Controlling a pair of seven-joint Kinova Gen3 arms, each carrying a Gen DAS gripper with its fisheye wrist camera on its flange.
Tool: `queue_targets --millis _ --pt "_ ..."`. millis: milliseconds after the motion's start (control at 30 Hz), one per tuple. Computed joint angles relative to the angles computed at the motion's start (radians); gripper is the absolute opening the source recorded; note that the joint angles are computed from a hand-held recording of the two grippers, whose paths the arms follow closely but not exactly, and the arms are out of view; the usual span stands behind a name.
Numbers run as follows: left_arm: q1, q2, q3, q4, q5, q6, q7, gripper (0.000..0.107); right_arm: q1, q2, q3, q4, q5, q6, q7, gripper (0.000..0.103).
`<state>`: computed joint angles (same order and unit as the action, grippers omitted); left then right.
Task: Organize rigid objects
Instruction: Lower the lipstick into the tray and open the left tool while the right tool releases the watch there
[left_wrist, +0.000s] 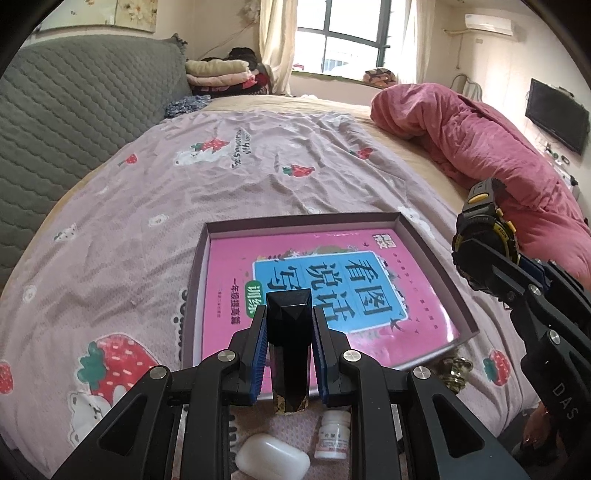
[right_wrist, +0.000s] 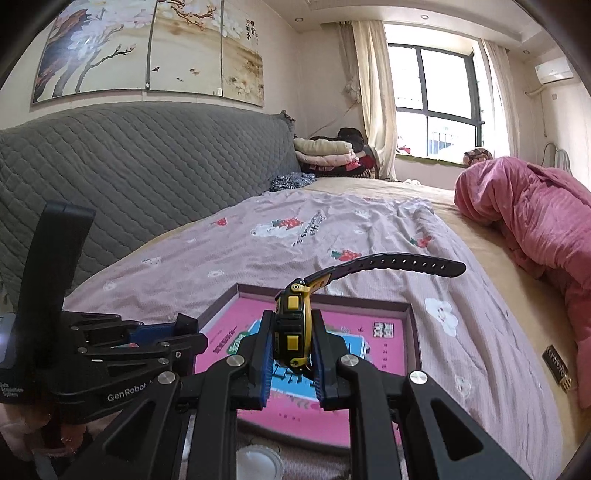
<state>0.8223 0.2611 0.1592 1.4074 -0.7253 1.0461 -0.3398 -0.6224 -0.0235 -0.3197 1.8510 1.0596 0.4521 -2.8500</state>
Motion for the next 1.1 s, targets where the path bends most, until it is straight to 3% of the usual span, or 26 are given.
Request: queue_targets --millis 167,433,1100 --pt "-0.017 0.009 -0.009 -0.025 0.015 0.004 -0.017 0.022 0.002 0.004 0.006 -0.011 0.018 -0.001 0.004 0.018" --pt "-0.046 0.035 -0.027 -0.047 0.054 -0.010 -0.048 0.022 0.011 0.025 0.030 -0.027 -0.084 -0.025 0.151 0.018" --pt "-0.079 0.115 -0.076 -0.055 0.170 -0.054 -0.133 0.022 -0.020 0.116 0.112 -0.044 -0.294 -0.066 0.383 0.018"
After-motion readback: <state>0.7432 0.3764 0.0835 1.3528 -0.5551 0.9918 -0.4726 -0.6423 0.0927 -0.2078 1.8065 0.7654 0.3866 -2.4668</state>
